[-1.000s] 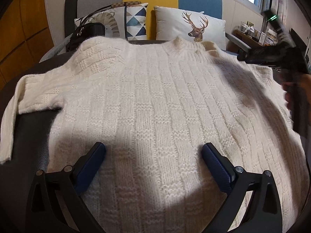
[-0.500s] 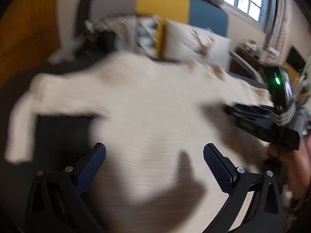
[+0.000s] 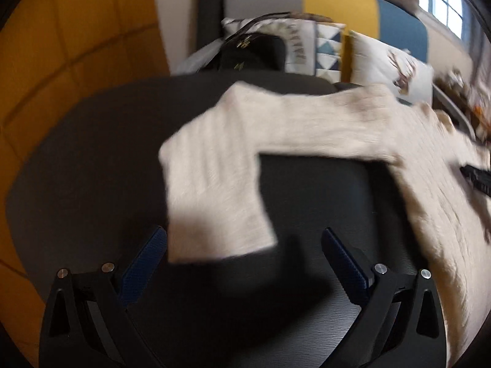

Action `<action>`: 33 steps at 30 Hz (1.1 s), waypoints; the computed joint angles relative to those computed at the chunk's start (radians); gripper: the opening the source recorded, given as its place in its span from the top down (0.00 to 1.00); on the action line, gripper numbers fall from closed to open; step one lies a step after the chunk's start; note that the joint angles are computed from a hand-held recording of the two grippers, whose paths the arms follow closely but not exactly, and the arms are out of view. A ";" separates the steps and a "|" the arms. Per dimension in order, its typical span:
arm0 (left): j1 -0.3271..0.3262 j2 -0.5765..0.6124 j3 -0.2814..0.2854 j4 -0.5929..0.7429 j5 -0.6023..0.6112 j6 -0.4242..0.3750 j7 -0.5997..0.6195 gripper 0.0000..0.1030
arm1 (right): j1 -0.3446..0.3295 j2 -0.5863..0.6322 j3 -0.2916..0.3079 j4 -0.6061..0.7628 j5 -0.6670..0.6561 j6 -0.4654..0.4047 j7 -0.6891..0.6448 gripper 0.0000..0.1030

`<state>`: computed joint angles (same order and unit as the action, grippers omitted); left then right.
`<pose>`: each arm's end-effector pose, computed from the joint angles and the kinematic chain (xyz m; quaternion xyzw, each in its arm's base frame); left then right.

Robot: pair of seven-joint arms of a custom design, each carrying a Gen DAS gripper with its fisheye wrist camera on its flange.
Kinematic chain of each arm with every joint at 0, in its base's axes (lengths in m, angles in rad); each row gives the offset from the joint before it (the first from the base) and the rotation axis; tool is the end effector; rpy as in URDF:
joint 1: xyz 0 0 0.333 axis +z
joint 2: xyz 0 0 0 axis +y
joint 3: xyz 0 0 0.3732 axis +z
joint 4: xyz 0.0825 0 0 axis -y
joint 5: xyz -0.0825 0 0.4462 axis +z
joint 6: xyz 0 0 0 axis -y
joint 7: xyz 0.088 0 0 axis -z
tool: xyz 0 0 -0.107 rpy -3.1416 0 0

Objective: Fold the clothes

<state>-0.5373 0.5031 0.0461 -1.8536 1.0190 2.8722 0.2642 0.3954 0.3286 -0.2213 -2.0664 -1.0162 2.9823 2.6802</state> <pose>0.6248 -0.3924 0.2934 -0.6237 0.7061 -0.2461 0.2278 0.6480 0.1818 0.3261 -0.6853 0.6427 -0.2747 0.2045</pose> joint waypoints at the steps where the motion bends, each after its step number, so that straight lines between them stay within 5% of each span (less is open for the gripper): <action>1: 0.017 0.008 -0.011 -0.005 -0.026 0.013 0.007 0.00 | 0.002 0.000 -0.002 -0.001 -0.003 0.000 0.002 0.73; 5: 0.002 0.025 0.020 -0.023 -0.037 0.056 0.007 0.00 | 0.003 -0.001 -0.004 -0.001 -0.013 -0.001 0.010 0.73; 7: -0.087 0.023 0.119 -0.027 0.086 0.078 -0.121 0.00 | 0.002 -0.001 -0.003 -0.001 -0.016 -0.001 0.012 0.73; 9: -0.132 0.018 0.161 -0.021 0.199 0.050 -0.229 0.01 | 0.002 -0.002 -0.003 -0.001 -0.021 -0.002 0.016 0.73; 12: -0.124 0.023 0.145 0.005 0.257 0.020 -0.254 0.03 | 0.000 -0.001 -0.002 0.000 -0.026 -0.003 0.019 0.73; 13: -0.093 0.029 0.111 0.015 0.221 0.016 -0.199 0.24 | 0.000 -0.001 -0.002 0.000 -0.028 -0.003 0.020 0.73; 16: -0.002 0.048 0.011 0.045 0.116 -0.005 -0.041 0.57 | -0.003 -0.001 0.001 0.001 -0.032 -0.003 0.022 0.73; 19: 0.007 0.048 -0.004 0.050 0.084 -0.014 0.002 0.78 | -0.006 -0.001 0.002 0.000 -0.032 0.000 0.020 0.73; 24: 0.025 0.023 0.026 0.006 0.038 0.117 -0.049 0.84 | -0.009 -0.001 0.001 -0.001 -0.028 0.008 0.017 0.73; 28: -0.027 0.010 0.138 0.000 0.024 0.252 -0.152 0.85 | -0.007 0.001 -0.004 -0.002 -0.024 0.016 0.015 0.72; 33: -0.083 0.024 0.259 0.026 -0.056 0.323 -0.216 0.84 | 0.003 0.003 -0.014 0.000 -0.031 0.016 0.020 0.72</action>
